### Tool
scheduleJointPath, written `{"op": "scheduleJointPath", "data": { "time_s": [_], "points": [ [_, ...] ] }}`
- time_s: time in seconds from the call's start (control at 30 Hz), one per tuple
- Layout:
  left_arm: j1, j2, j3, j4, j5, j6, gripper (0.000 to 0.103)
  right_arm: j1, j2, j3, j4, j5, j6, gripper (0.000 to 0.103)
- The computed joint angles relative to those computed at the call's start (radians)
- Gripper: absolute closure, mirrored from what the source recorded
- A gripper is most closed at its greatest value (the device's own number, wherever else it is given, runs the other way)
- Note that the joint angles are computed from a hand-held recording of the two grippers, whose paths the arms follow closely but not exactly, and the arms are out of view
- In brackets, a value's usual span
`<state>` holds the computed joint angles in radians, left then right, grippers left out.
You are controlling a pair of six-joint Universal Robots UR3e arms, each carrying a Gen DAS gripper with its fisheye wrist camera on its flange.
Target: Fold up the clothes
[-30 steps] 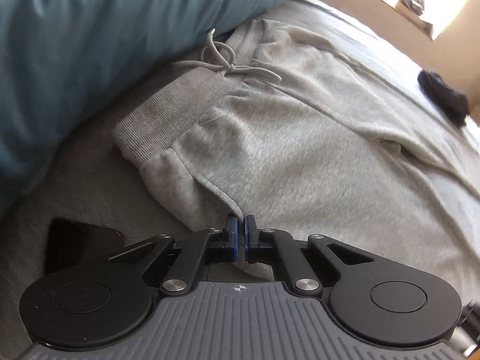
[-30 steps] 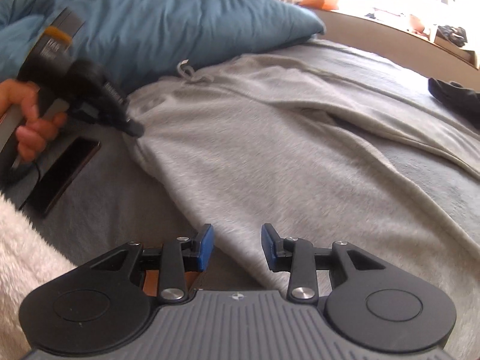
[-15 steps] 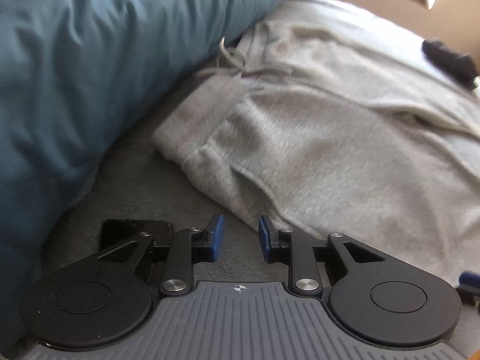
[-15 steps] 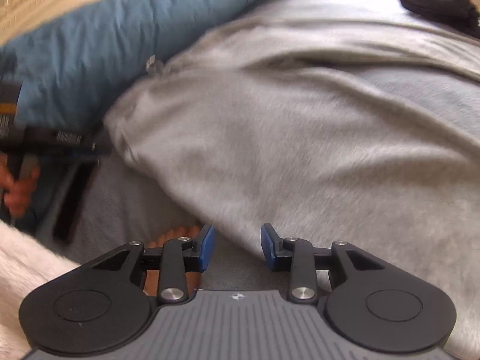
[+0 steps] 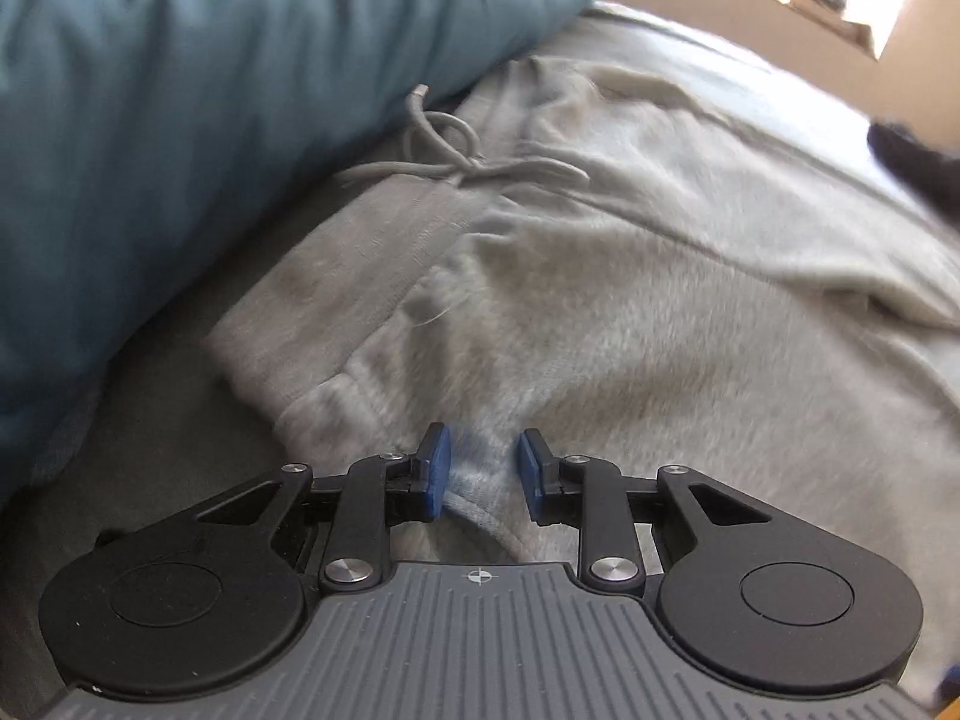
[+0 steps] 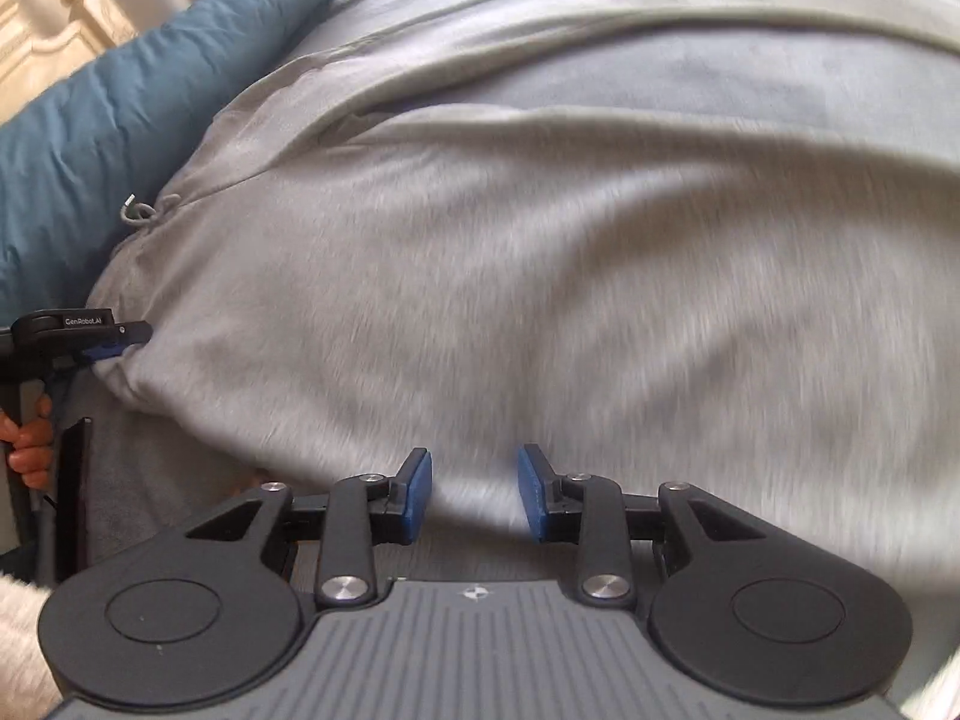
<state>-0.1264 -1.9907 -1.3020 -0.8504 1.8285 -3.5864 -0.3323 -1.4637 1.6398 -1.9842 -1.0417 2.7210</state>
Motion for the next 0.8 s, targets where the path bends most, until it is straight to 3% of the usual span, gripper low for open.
{"op": "scheduleJointPath", "data": {
  "time_s": [0.13, 0.23, 0.33, 0.43, 0.5, 0.63, 0.8],
  "points": [
    [-0.009, 0.030, 0.014, -0.011, 0.024, 0.028, 0.077, -0.021, -0.036, -0.023, 0.068, 0.016, -0.027, 0.069],
    [-0.034, 0.021, 0.041, 0.038, -0.006, 0.100, 0.076, -0.020, -0.022, -0.035, -0.015, 0.033, 0.021, 0.069],
    [-0.079, -0.026, 0.088, 0.054, -0.076, 0.217, 0.075, -0.008, 0.012, -0.055, -0.062, 0.023, 0.053, 0.069],
    [-0.105, -0.064, 0.114, -0.012, -0.185, 0.308, 0.072, 0.007, 0.003, -0.029, -0.035, -0.045, 0.034, 0.069],
    [-0.121, -0.092, 0.162, -0.124, -0.179, 0.311, 0.072, -0.018, -0.040, 0.021, 0.003, -0.046, 0.015, 0.069],
    [-0.117, -0.055, 0.128, -0.111, -0.185, 0.283, 0.072, -0.059, -0.088, 0.007, 0.083, -0.022, -0.017, 0.069],
    [-0.144, -0.134, 0.240, -0.079, -0.208, 0.306, 0.069, -0.078, 0.072, -0.165, -0.023, 0.023, 0.082, 0.069]
  ]
}}
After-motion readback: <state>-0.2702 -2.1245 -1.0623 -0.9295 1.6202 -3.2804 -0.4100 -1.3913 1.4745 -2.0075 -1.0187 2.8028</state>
